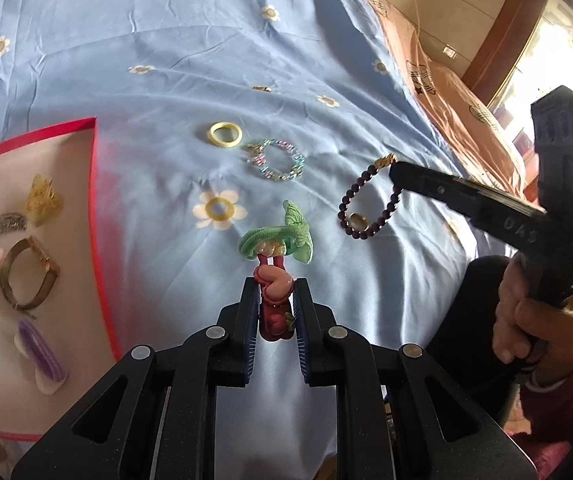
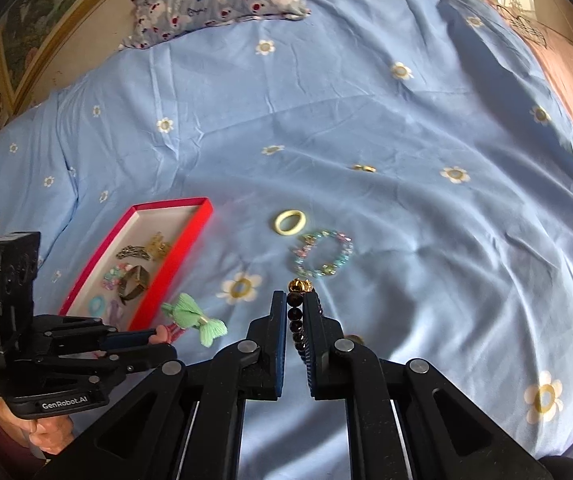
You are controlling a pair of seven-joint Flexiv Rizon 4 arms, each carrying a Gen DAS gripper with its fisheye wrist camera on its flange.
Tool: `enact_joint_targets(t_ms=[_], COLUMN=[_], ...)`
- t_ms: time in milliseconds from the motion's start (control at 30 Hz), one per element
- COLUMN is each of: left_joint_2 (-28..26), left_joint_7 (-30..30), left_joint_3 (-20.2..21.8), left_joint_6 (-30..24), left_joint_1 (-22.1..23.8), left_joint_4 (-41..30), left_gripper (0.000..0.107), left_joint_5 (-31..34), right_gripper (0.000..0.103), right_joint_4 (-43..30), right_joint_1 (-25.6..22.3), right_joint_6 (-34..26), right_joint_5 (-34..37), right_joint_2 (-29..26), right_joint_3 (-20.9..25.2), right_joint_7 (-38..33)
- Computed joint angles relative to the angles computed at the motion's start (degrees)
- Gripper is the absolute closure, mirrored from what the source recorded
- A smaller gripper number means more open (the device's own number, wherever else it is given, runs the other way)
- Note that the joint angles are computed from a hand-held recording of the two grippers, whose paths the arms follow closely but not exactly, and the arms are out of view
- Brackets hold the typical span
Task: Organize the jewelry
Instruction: 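Lift and carry the clip and bracelet toward the red box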
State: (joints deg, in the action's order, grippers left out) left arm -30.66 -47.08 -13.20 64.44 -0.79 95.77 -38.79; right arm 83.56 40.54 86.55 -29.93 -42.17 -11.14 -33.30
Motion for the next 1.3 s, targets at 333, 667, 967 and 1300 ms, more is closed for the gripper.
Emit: enact_joint_targets(t_ms=[333,667,967,1300], left_joint_2=[-1.03,0.66,1.48,1.94], left_joint_7=[-6.89,-7.77,-8.30,-9.89], left_joint_3=[3.21,3.81,3.63,5.44], left_joint_6=[-3.90,-1.71,-2.95,-5.35], left_joint_1=[-0.91,-0.38,-0.11,-0.53], left_joint_4=[-0.41,-1.18,1.95,2.85], left_gripper=[0.092,0.092,0.092,0.091], left_joint_5=[5.21,5.86,6.56,9.58], right_gripper=[0.096,0.096,0.096,0.096], right_joint_4=[-2.07,-2.28,-2.28,0.00], right_joint_1=[-1.42,-1.32,-0.75,0.97], right_joint_6=[-0.15,1.36,1.72,3.55], right_joint_5=[0.87,3.39,4.72,5.16], right_joint_2=[-0.81,-0.75,-0.68,0.57], right_joint_3=[4.49,6.20,6.17,3.33], right_joint_7=[-3.73,-6.55,-7.70,-6.45])
